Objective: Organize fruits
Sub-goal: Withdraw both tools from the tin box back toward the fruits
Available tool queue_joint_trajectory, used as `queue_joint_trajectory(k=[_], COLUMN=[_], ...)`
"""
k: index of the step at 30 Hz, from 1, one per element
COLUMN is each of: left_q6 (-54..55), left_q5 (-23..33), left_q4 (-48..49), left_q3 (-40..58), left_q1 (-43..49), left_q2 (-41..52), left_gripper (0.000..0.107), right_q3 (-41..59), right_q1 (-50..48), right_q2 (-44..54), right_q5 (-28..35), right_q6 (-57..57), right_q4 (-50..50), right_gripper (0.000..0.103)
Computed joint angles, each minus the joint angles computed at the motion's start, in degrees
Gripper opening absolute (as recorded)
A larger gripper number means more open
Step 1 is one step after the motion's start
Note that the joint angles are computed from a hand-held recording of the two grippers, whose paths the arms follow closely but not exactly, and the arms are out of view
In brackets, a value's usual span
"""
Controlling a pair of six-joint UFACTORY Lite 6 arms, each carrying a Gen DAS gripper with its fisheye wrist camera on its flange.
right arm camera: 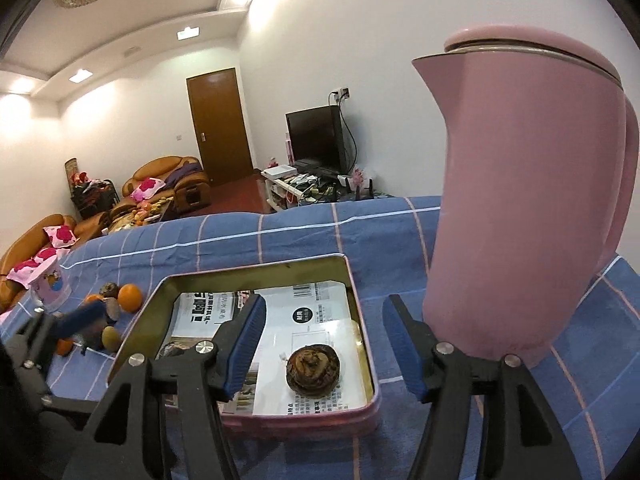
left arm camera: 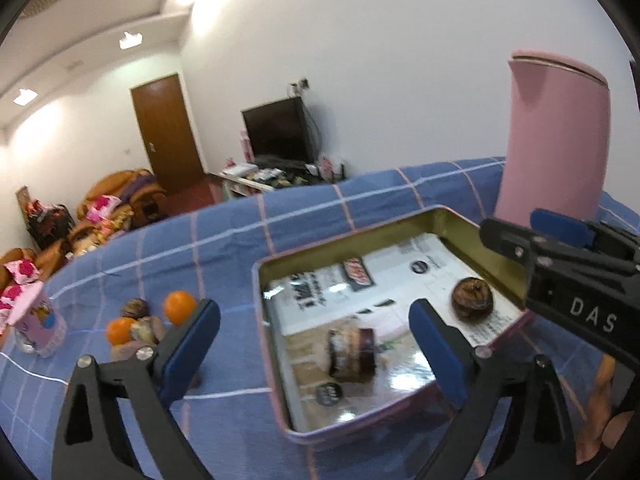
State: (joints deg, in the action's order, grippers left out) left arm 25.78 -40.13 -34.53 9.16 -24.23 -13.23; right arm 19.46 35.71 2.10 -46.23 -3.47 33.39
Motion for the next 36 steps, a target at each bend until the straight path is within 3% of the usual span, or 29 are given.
queue_joint_trajectory(k=[10,36], left_q6=[-0.51,-3.44], left_q5=[0.01,0.21], left_q4=[0.94,4.78], left_q3=[0.10,-2.25], left_q1=[2.58,6.62], left_q2=[0.55,-1.98], left_gripper=[0.100,0.100], right_q3=[-1.05,-2.00], right_q1=[2.09,5.76], right_q2=[0.26,-0.86], right_q5=[-4.83,-6.60], right_q6=[-1.28,-2.78], right_q4=[4.62,13.23], right_gripper=[0.063,0.064])
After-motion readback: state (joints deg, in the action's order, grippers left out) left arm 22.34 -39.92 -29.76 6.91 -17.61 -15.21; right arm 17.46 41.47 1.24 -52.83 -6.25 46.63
